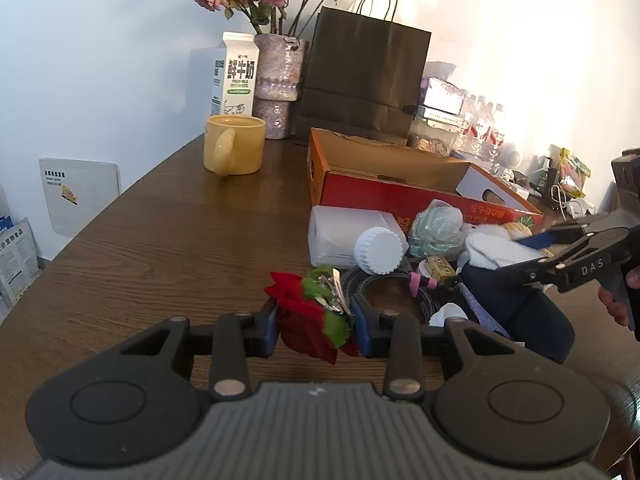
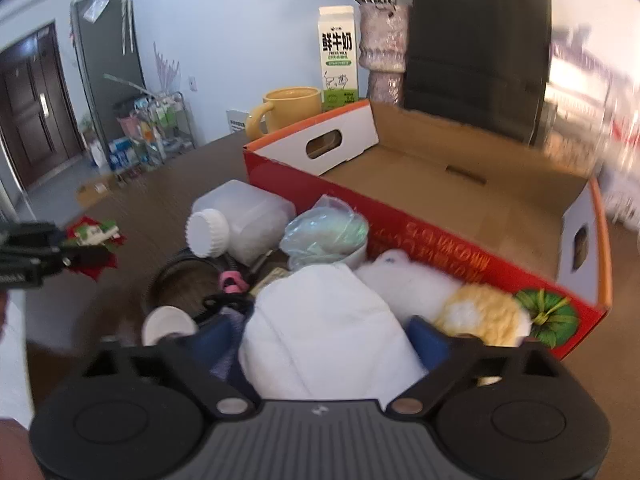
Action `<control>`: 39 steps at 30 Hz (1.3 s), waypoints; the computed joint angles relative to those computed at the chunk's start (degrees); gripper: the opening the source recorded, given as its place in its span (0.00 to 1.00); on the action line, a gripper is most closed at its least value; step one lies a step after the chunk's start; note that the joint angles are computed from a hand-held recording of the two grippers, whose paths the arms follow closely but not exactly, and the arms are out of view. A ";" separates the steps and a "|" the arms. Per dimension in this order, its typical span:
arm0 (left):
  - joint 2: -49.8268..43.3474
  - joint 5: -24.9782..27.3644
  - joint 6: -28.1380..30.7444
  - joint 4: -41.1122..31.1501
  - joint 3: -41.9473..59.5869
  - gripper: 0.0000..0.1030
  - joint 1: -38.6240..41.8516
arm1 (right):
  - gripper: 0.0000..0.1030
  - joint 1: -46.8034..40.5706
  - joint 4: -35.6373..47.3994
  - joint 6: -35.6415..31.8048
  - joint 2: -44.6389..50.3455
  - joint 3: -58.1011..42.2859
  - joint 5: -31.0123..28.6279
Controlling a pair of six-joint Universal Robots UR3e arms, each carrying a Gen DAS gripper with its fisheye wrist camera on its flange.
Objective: Organize objects
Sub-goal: 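Grasp the white cloth with the right tool while the left tool holds the rose, then carry rose and white cloth into the cardboard box and open both tools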
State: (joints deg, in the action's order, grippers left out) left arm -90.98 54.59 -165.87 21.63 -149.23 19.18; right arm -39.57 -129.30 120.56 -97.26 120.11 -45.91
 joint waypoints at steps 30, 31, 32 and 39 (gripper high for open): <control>-16.08 8.84 -13.73 2.40 32.15 0.36 -20.15 | 0.74 -4.14 -49.63 36.97 2.29 10.66 8.02; -17.51 9.31 -14.43 1.84 34.73 0.36 -20.96 | 0.74 -3.25 -51.59 38.70 4.06 9.35 7.18; -19.00 9.79 -14.95 1.43 37.21 0.36 -21.75 | 0.74 -2.22 -53.49 40.42 5.88 7.90 6.13; -31.42 16.70 -18.23 -6.04 58.01 0.36 -27.81 | 0.74 6.48 -60.23 47.44 18.92 -4.95 -6.45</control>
State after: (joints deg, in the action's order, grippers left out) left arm -122.39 71.29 -184.10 15.59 -91.22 -8.63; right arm -33.09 -189.53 167.99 -78.34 115.16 -52.36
